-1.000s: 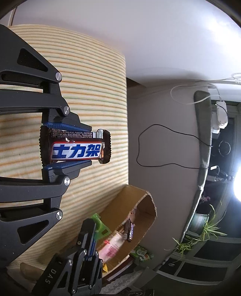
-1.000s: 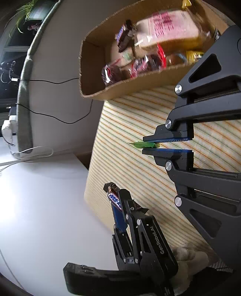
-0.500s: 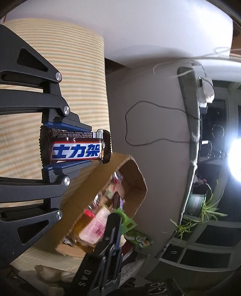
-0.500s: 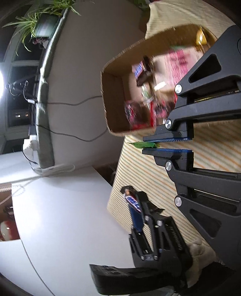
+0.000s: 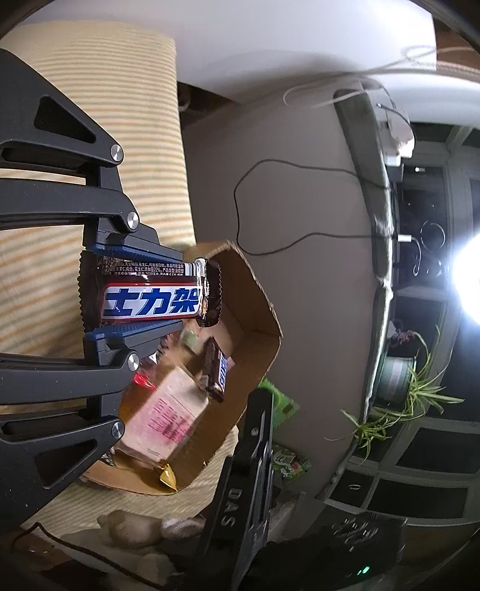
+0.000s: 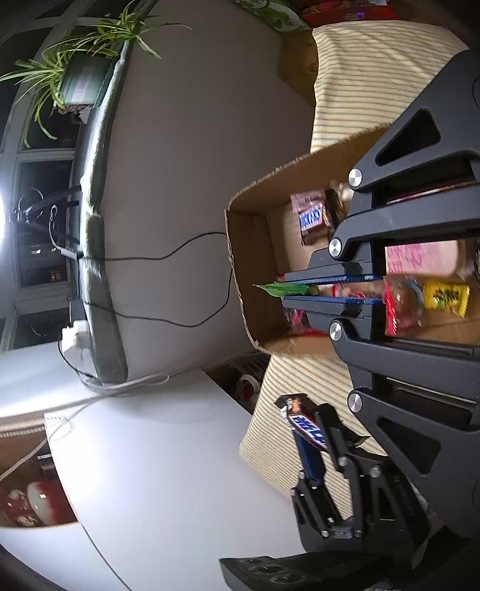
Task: Organize snacks
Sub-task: 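Carry the Snickers bar and green candy over the box with both grippers, then open both grippers to drop the Snickers bar and green candy into the box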
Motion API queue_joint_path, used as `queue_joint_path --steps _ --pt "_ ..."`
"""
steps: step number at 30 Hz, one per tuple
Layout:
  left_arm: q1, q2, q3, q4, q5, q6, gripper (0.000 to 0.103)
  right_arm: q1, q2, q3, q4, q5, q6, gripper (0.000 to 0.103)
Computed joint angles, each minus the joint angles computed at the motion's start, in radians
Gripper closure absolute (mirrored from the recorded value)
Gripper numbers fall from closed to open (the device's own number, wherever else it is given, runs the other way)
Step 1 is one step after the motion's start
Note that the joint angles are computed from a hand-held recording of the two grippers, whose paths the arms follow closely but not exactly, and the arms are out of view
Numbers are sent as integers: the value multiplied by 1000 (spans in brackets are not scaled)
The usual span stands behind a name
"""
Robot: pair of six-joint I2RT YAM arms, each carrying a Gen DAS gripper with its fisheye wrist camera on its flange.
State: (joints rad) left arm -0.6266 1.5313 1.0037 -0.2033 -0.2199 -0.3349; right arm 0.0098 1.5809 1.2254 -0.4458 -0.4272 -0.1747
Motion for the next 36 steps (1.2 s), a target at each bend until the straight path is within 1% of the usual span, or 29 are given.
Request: queue_joint_path --steps 7,20,26,36 --pt "-6 107 101 -4 13 2 76 -35 119 112 -37 -26 -18 98" --pt "-11 243 264 -32 15 20 76 -45 235 211 -62 -24 -47 98" --pt "-9 272 298 -45 16 23 76 -58 269 240 -75 -33 -49 98" --pt "-12 293 315 -56 14 21 76 -63 284 246 -82 -28 -44 97"
